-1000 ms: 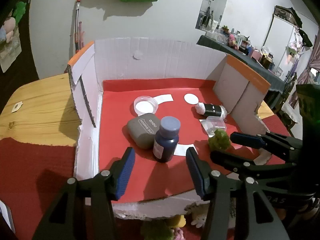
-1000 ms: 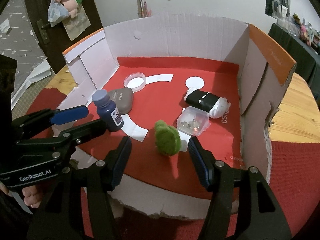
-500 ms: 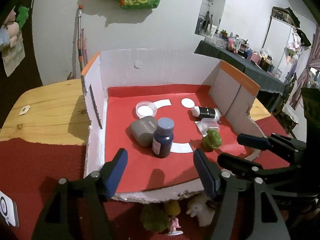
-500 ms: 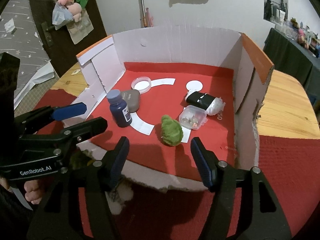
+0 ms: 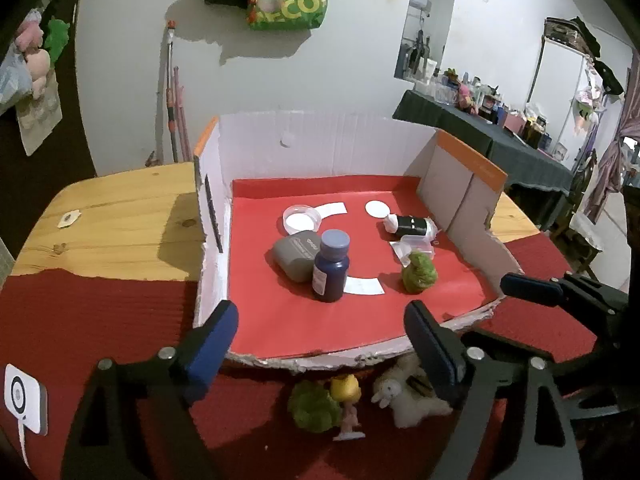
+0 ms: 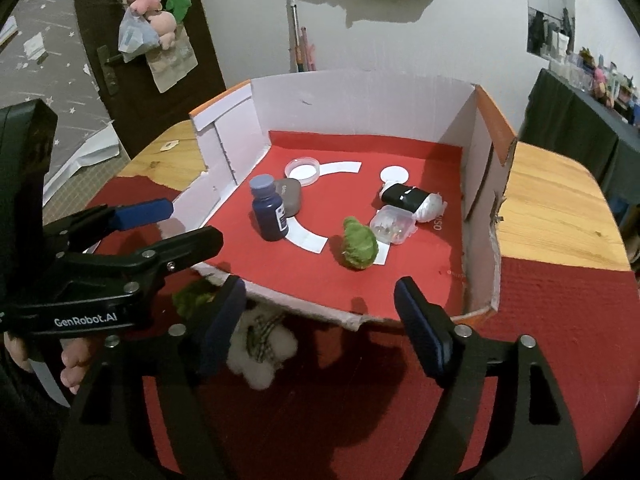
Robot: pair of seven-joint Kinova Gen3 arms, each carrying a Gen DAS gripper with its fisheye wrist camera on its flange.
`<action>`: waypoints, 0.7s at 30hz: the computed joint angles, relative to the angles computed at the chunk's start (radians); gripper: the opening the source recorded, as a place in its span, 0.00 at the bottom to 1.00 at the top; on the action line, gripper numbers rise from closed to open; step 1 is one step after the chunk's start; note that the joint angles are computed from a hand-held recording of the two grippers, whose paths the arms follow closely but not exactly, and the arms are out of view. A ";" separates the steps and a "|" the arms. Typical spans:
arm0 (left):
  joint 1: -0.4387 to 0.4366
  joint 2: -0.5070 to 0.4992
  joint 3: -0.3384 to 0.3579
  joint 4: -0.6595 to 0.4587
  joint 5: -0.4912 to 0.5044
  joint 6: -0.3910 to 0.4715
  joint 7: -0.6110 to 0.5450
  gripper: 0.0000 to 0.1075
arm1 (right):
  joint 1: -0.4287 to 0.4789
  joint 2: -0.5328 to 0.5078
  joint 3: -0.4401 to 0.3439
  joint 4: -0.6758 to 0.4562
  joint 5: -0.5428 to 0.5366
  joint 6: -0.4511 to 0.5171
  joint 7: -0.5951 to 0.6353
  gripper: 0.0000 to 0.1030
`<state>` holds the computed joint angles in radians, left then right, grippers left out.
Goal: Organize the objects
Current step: 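Withdraw both grippers from the box back toward the remaining toys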
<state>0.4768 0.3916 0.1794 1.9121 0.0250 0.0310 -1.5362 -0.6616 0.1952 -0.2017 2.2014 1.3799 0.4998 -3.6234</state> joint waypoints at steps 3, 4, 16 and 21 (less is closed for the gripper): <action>0.017 -0.012 -0.018 0.015 -0.002 -0.011 0.002 0.86 | -0.014 -0.008 -0.009 0.007 -0.006 0.017 -0.006 0.78; 0.026 -0.016 -0.028 0.019 -0.003 -0.012 0.003 0.88 | -0.018 -0.010 -0.012 0.009 -0.009 0.023 -0.008 0.79; 0.057 -0.048 -0.062 0.071 -0.002 -0.033 0.013 0.95 | -0.063 -0.022 -0.035 0.023 -0.049 0.062 -0.013 0.87; 0.051 -0.056 -0.055 0.095 0.001 -0.044 0.012 0.96 | -0.086 -0.021 -0.044 0.025 -0.060 0.091 -0.024 0.87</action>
<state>0.5276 0.3354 0.1245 2.0075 0.0258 -0.0126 -1.5244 -0.7474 0.1743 -0.2460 2.2262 1.3200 0.5909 -3.6470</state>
